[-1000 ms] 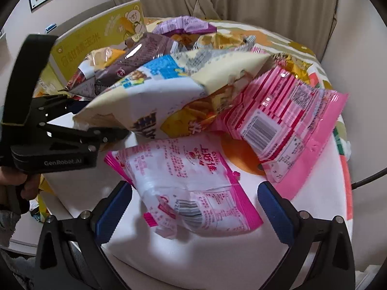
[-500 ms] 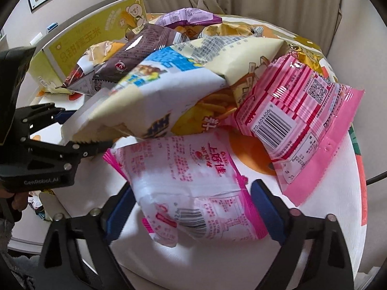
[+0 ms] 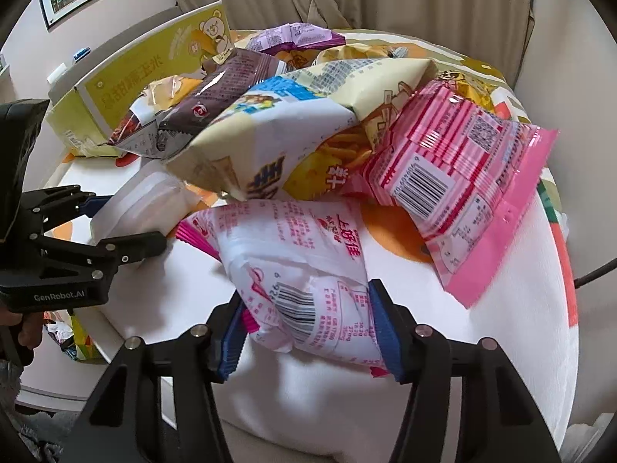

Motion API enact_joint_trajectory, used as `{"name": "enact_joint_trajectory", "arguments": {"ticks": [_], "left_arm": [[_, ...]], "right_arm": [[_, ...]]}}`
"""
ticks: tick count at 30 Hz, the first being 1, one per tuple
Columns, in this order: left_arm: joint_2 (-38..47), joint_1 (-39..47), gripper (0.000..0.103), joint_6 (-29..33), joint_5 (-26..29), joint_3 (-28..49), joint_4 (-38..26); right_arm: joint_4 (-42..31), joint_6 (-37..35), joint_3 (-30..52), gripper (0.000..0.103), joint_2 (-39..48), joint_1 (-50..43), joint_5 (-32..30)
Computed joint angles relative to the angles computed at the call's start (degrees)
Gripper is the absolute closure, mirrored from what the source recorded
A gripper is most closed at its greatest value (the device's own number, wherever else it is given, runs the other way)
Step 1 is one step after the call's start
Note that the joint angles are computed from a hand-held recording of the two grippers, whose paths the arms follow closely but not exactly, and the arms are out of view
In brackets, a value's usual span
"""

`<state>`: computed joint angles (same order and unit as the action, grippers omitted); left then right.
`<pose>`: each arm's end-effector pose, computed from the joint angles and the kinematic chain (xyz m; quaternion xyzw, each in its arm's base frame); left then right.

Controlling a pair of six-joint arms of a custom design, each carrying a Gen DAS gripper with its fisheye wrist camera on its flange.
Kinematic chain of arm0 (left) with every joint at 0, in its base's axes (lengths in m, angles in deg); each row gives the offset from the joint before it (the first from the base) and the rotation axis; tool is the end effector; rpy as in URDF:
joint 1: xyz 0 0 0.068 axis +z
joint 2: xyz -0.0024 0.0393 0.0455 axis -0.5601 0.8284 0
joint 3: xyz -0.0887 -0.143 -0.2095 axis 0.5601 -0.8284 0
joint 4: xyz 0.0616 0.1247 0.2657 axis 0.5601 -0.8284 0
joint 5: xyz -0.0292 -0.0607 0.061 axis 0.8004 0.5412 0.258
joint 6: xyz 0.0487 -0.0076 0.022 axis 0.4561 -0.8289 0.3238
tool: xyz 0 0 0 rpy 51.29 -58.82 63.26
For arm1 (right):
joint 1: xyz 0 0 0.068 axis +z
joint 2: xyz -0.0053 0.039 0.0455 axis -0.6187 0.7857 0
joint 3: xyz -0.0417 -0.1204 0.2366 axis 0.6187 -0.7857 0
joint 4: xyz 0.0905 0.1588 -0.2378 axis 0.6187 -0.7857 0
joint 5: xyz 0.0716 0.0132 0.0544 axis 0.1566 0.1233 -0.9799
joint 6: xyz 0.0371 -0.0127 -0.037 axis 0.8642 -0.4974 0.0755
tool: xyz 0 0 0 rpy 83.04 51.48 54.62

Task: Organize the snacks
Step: 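Grasp the white wrapped packet with the left tool while the right tool grasps the pink-white packet, then carry both packets into the box and open both tools to drop them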

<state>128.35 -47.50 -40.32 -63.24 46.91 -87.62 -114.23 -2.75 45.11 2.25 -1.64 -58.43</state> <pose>0.2707 -0.0693 0.1856 0.1995 0.9521 -0.0704 0.2208 0.2144 0.1519 0.2006 -0.0769 0.9596 0.0650 0.2627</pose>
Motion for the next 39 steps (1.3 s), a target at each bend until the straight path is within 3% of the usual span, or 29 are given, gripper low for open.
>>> {"name": "enact_joint_trajectory", "arguments": {"ticks": [11,20,28,35,39], "left_arm": [[-10.13,0.18,0.044,-0.58,2.36,3.07,-10.73],[-12.82,5.07,0.044,-0.01,8.05,15.84,-21.36],[-2.69,14.19,0.044,2.64,12.56,32.16,-23.45],[10.87,25.93,0.044,9.49,15.63,48.23,-26.29],[19.89,31.31,0.044,12.55,16.44,57.8,-28.86]], "right_arm": [[-9.37,4.54,2.49,0.05,-6.31,-0.07,1.95],[-19.94,6.94,12.27,0.05,-8.31,1.69,7.32],[-21.66,2.96,29.23,0.05,3.14,3.72,10.8],[-19.86,-0.25,49.2,0.05,20.94,6.85,11.99],[-19.74,-0.29,64.38,0.05,34.33,7.76,9.33]]}}
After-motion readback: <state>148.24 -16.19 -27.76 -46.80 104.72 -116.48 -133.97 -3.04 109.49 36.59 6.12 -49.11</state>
